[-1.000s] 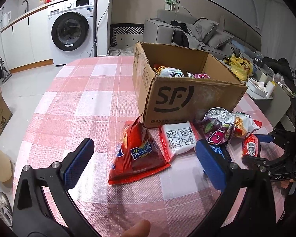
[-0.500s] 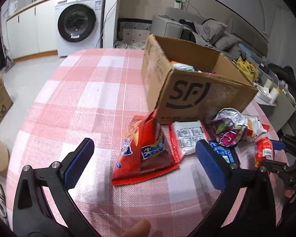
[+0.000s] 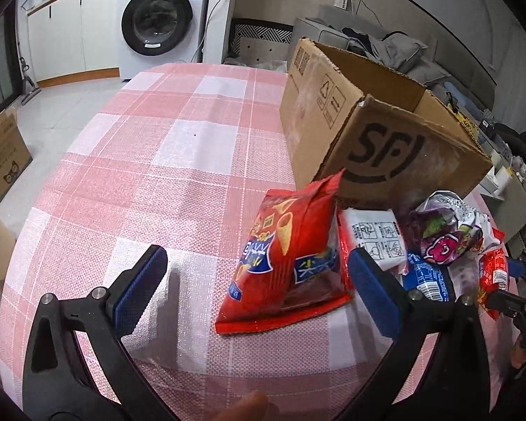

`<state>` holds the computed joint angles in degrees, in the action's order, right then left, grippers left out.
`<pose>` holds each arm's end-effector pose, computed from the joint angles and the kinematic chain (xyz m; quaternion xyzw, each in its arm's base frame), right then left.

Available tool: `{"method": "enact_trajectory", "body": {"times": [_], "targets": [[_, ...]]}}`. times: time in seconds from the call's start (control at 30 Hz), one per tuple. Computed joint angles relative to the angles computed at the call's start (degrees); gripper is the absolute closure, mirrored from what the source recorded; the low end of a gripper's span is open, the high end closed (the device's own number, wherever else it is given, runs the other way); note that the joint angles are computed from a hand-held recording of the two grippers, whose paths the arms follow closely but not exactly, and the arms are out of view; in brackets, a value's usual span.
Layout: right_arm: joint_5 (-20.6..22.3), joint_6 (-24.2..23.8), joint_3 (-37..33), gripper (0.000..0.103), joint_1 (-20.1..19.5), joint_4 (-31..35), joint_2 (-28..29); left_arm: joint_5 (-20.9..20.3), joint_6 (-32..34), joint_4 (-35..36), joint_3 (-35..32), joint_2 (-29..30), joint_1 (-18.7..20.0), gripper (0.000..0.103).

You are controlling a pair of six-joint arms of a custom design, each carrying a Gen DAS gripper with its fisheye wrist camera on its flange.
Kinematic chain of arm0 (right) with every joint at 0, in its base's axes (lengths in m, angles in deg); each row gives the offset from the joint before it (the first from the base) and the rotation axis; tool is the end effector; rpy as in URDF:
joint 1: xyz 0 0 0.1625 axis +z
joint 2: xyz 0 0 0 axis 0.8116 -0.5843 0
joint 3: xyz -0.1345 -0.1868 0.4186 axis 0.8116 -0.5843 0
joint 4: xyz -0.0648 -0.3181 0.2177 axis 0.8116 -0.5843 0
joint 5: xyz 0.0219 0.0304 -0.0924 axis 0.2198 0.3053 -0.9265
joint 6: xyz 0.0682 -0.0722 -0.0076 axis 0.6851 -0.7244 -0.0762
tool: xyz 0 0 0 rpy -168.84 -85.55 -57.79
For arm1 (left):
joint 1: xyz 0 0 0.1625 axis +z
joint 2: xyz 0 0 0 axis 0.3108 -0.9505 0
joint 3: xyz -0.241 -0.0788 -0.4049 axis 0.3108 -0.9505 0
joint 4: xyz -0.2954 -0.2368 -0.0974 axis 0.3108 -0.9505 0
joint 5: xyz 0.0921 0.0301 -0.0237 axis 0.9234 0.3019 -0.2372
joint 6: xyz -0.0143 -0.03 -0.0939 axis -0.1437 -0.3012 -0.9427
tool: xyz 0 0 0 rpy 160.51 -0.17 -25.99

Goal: Organize snacks
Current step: 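Grasp the red chip bag with the left tool while the right tool lifts the wafer pack, then carry the red chip bag over the box with the left tool while the right carries the wafer pack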

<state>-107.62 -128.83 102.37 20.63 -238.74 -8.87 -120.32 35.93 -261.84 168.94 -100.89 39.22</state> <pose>-0.0116 -0.5145 0.2744 0.3490 -0.8914 0.1962 0.2124 -0.1044 -0.5418 0.1073 0.0990 0.8944 -0.3372 0.2768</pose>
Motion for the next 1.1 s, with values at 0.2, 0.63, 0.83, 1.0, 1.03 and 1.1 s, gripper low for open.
{"method": "enact_trajectory", "body": {"times": [0.2,0.63,0.83,1.0,1.03,1.1], "targets": [[0.17,-0.18,-0.03,0.049,-0.09,0.04,0.08,-6.07,1.74,2.08,-0.69,-0.57,1.59,0.041],[2.87,0.09,0.54,0.049,-0.17,-0.41,-1.05,-9.89,6.10,-2.30,0.19,-0.67,1.00,0.065],[4.43,-0.26,1.48,0.049,-0.04,-1.54,-1.92,-9.33,6.48,-4.53,1.49,-1.62,-0.26,0.065],[6.22,0.07,2.21,0.049,-0.24,-3.38,-2.57,-8.68,6.03,-6.38,3.59,-2.90,-2.28,0.065],[6.71,0.33,2.42,0.049,-0.31,-4.07,-2.71,-8.45,6.08,-6.78,3.87,-3.06,-2.64,0.065],[7.53,0.82,2.28,0.049,-0.44,-4.30,-3.00,-7.99,5.97,-7.44,4.57,-3.57,-3.54,0.065]]}}
